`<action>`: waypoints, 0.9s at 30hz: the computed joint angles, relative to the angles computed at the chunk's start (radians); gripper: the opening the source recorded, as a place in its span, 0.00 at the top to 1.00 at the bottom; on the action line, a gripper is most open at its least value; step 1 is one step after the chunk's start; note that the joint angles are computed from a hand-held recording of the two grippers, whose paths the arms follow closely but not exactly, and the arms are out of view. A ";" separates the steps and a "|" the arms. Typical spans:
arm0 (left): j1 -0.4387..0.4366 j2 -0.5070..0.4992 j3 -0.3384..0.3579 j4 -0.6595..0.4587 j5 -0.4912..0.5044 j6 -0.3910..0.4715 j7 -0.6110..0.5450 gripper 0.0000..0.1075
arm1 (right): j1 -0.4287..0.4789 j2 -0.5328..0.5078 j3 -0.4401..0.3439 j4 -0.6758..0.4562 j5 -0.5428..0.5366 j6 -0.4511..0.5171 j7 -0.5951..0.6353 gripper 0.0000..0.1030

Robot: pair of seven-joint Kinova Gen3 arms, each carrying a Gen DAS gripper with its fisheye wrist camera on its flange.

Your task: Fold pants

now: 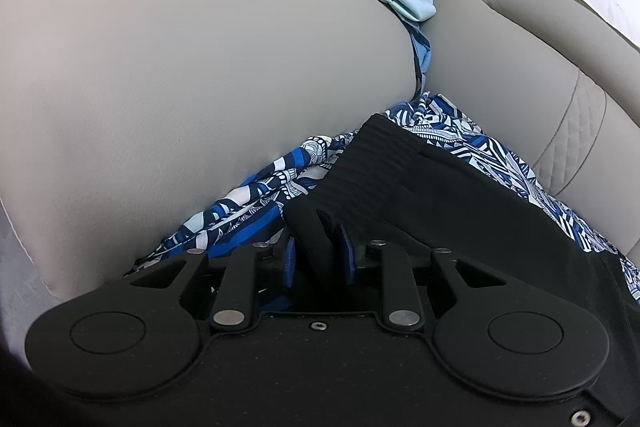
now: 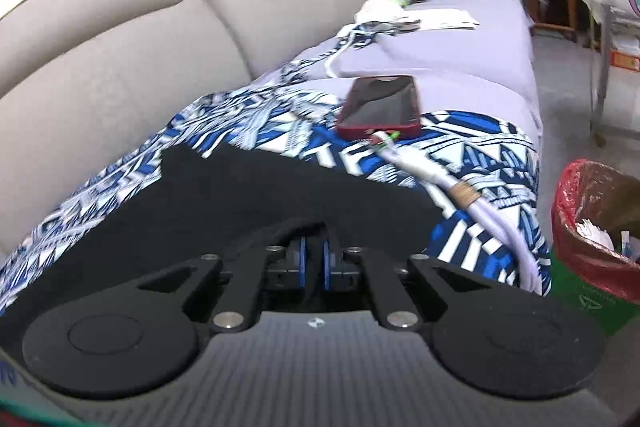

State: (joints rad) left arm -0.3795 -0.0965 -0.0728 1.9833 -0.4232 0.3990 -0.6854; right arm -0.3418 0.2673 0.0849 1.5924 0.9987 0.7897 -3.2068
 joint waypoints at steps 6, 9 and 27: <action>-0.011 -0.002 0.017 0.006 -0.030 -0.002 0.044 0.77 | 0.020 0.007 0.015 -0.003 0.016 0.022 0.010 0.90; -0.015 0.002 0.041 0.005 -0.100 0.010 0.106 0.77 | 0.034 0.000 0.022 0.006 0.016 0.020 -0.008 0.92; 0.092 -0.025 0.116 0.016 -0.513 0.163 0.493 0.49 | -0.043 -0.034 -0.049 0.115 0.379 0.095 -0.250 0.18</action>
